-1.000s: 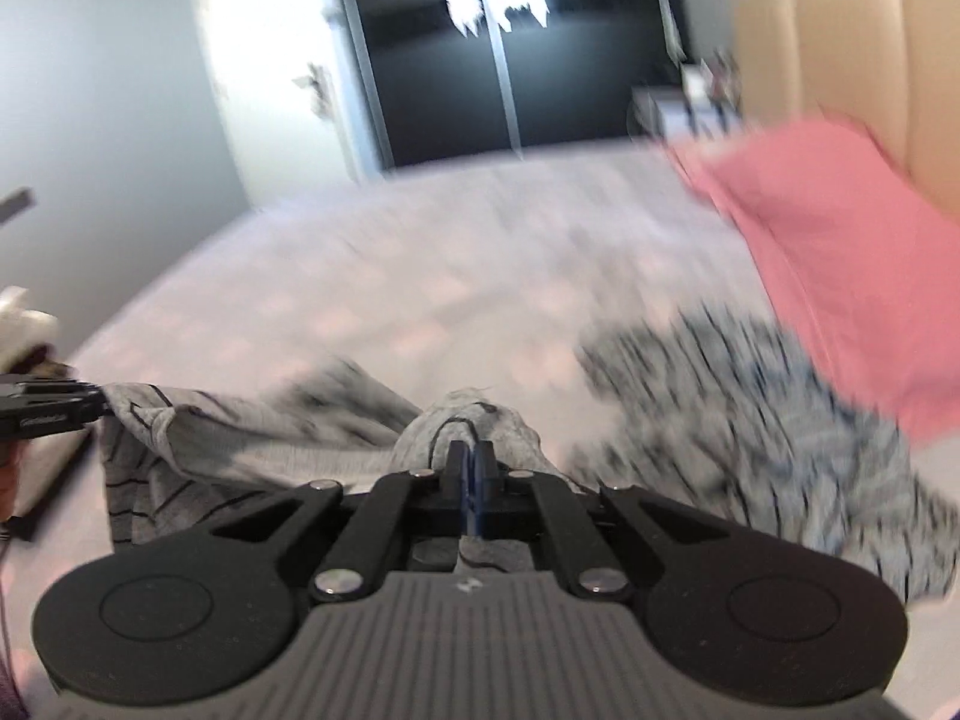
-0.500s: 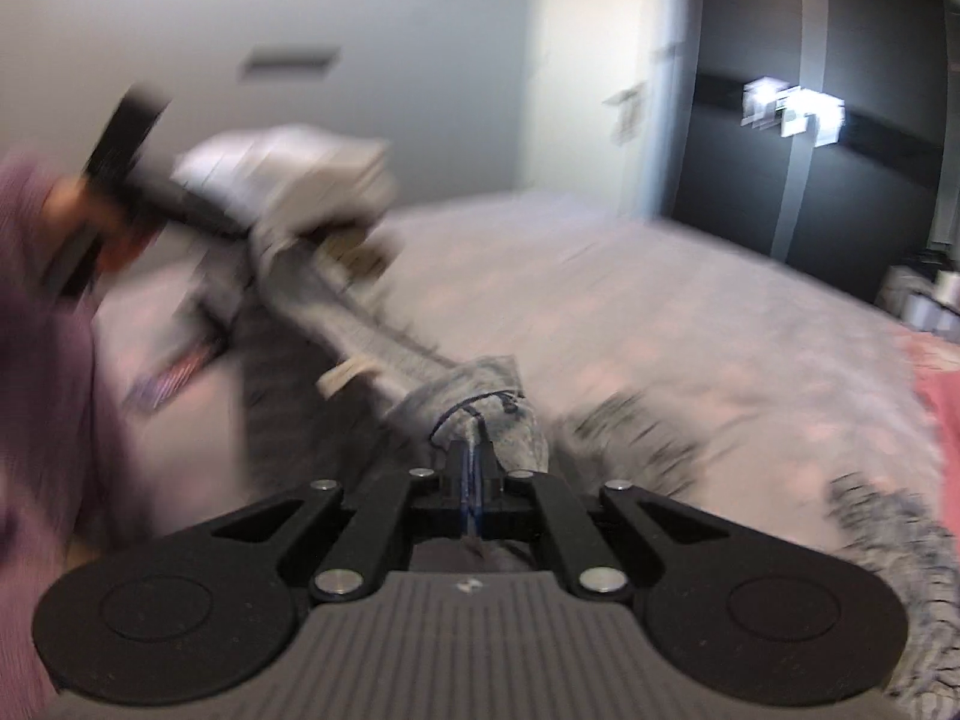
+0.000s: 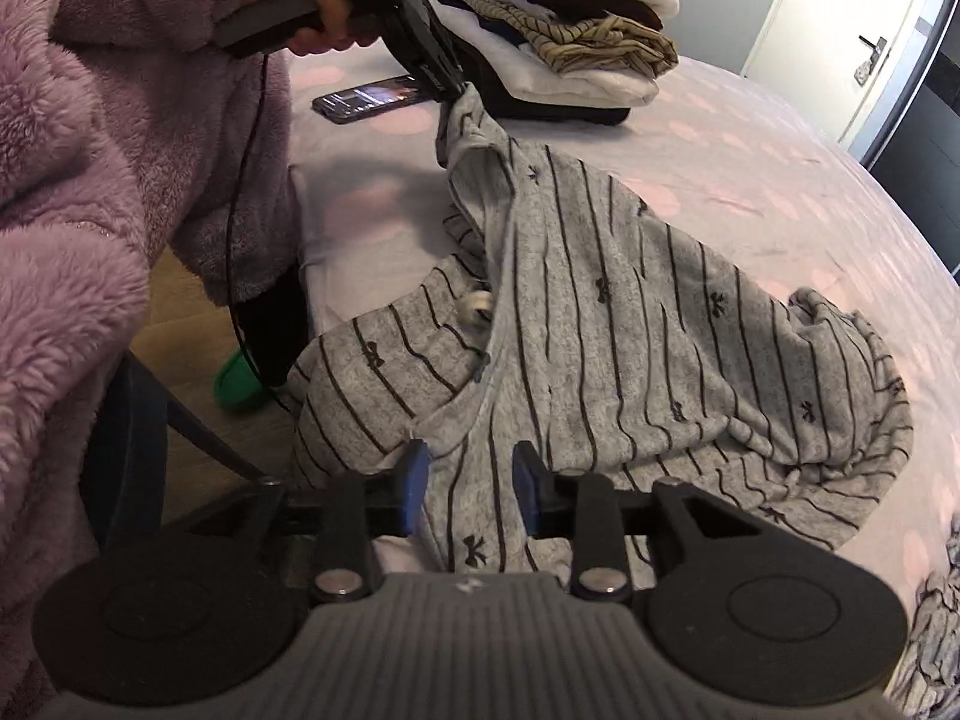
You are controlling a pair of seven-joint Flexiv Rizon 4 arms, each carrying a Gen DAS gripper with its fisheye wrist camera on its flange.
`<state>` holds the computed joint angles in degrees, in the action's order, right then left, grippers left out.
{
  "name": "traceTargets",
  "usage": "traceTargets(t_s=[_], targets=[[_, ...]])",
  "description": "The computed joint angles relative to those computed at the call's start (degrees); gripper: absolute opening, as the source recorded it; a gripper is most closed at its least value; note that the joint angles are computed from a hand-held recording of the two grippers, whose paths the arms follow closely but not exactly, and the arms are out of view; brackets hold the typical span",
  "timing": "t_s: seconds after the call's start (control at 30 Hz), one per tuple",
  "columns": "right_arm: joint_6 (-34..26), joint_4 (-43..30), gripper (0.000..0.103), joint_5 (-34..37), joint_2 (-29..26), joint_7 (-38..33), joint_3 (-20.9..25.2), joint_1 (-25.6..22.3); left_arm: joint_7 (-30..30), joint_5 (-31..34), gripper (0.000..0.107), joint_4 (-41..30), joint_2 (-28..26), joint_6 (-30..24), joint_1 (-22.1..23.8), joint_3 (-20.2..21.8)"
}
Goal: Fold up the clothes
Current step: 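Pull the shirt off the pile with both grippers, drawing it out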
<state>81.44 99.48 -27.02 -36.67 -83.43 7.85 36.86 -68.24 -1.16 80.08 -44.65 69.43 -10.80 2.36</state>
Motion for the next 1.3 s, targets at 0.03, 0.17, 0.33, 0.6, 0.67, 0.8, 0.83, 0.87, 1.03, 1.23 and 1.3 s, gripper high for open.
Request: traceTargets(t_s=[0.03,0.17,0.33,0.6,0.67,0.8,0.83,0.87,1.03,1.23,1.3], targets=[[-0.57,0.23,0.035,-0.33,0.24,0.59,-0.92,0.59,0.31,0.43,0.002,0.25,-0.02,0.59,-0.06,0.10],[-4.40,-1.01,0.035,-1.23,-0.67,-1.49,0.38,0.07,0.67,0.64,0.002,0.38,-0.30,0.92,-0.07,0.17],[-9.34,-2.59,0.034,-3.77,-3.47,-7.47,0.67,1.55,0.77,-0.37,0.002,0.25,-0.82,1.13,0.57,-0.56],[-7.72,-2.19,0.007,-6.70,-4.31,1.18,-6.31,4.81,3.67,-1.86,0.002,2.60,0.02,3.80,2.22,-3.01],[-5.78,-1.03,0.007,-8.26,-3.08,6.76,-10.00,6.22,6.31,-2.47,0.002,3.97,0.52,5.20,3.30,-4.87],[-2.15,3.29,0.006,-14.97,0.47,25.43,-23.29,11.74,16.06,-3.83,0.002,7.74,1.76,8.11,6.84,-11.08],[-2.15,4.01,0.006,-16.11,1.13,30.12,-26.09,12.88,19.48,-3.99,0.002,8.93,2.06,8.93,7.87,-12.97],[-2.53,4.80,0.006,-17.35,1.78,34.42,-28.70,13.92,22.96,-4.04,0.002,10.11,2.32,9.73,8.92,-14.90],[-3.88,7.81,0.006,-23.01,3.44,49.70,-35.70,16.03,38.76,-4.30,0.002,15.30,2.84,12.09,14.05,-24.12],[-5.95,8.60,0.006,-26.48,4.43,54.52,-33.06,12.75,50.53,-2.75,0.029,18.39,3.70,10.78,13.15,-24.21],[-6.50,8.62,0.006,-27.68,4.71,55.10,-31.53,11.32,53.38,-3.01,0.036,19.56,4.00,11.64,13.15,-24.27]])
